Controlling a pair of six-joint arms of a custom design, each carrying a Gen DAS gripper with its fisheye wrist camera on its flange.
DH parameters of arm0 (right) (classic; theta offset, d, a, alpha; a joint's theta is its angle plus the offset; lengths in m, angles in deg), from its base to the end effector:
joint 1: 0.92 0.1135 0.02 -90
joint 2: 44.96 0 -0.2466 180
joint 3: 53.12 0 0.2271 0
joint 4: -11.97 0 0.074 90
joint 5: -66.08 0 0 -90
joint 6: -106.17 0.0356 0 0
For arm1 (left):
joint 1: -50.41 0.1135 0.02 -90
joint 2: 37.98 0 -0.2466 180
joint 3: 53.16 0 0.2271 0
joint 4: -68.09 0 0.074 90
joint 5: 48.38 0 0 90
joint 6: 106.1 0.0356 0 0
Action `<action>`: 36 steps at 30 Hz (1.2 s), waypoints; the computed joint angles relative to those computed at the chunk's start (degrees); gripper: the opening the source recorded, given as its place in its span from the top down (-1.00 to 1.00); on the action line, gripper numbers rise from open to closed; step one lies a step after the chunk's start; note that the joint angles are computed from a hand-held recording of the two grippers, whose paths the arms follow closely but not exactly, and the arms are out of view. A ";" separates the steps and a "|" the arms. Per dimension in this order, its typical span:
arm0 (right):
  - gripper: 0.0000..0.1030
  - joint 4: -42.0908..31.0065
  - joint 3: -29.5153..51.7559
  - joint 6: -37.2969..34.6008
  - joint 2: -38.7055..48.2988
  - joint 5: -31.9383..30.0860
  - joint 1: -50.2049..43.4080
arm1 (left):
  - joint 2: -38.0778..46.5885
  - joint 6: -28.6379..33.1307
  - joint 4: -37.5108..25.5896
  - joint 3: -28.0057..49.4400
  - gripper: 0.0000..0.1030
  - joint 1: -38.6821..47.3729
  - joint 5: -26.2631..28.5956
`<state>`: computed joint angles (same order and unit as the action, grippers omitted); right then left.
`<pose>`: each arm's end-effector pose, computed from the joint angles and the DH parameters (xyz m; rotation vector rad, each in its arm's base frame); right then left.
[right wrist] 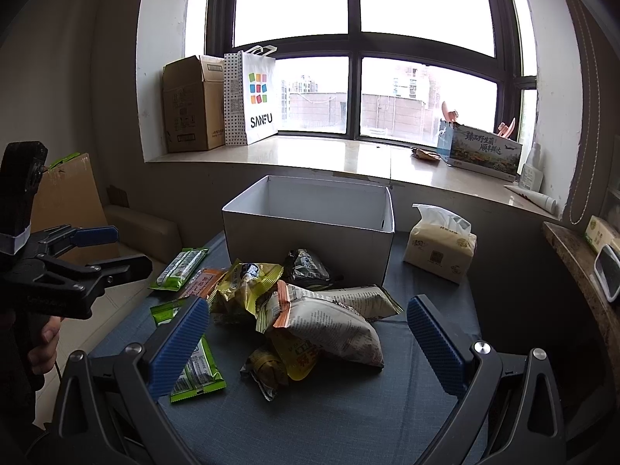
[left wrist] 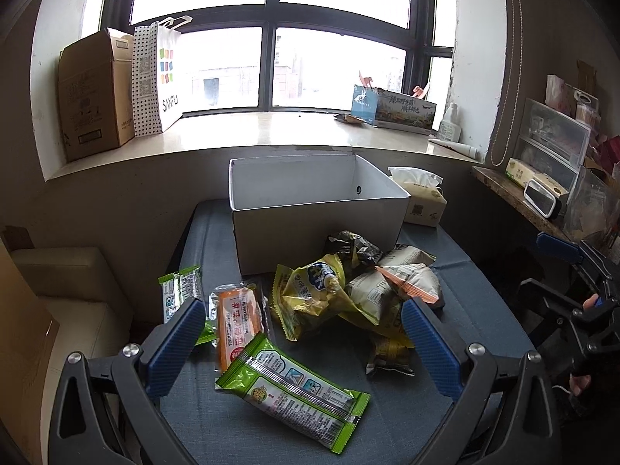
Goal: Organize snacks
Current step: 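Grasp the green-and-white snack bar with the left gripper while the right grasps another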
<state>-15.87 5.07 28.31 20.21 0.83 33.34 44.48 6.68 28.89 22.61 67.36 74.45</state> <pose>0.1978 0.1167 0.2490 -0.1667 2.1094 0.0088 0.2787 0.0648 0.2569 0.3776 2.2041 -0.3095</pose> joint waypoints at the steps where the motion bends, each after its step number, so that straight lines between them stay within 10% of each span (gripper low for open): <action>1: -1.00 0.10 -0.11 0.06 0.06 -0.09 -0.07 | 3.70 -0.82 0.52 2.32 -1.00 0.48 -1.61; 10: -1.00 1.56 -0.57 0.27 2.65 -0.55 0.25 | 39.65 -6.15 -1.45 33.02 -1.00 -0.98 -19.14; 20: -1.00 1.89 -1.13 0.95 3.73 -1.27 -0.07 | 67.12 -9.09 -21.23 70.10 -1.00 -3.15 -24.74; 23: -1.00 2.07 -1.22 1.13 4.10 -1.62 -0.38 | 70.51 -8.27 -25.43 75.72 -0.56 -2.46 -21.84; 29: -1.00 2.89 -0.72 1.01 6.38 -2.60 0.25 | 66.18 -7.29 -20.80 67.60 -0.28 -0.70 -18.10; 36: -1.00 4.13 3.00 -1.65 13.56 -4.39 3.70 | 44.00 -4.38 -5.96 38.69 -0.27 3.31 -8.17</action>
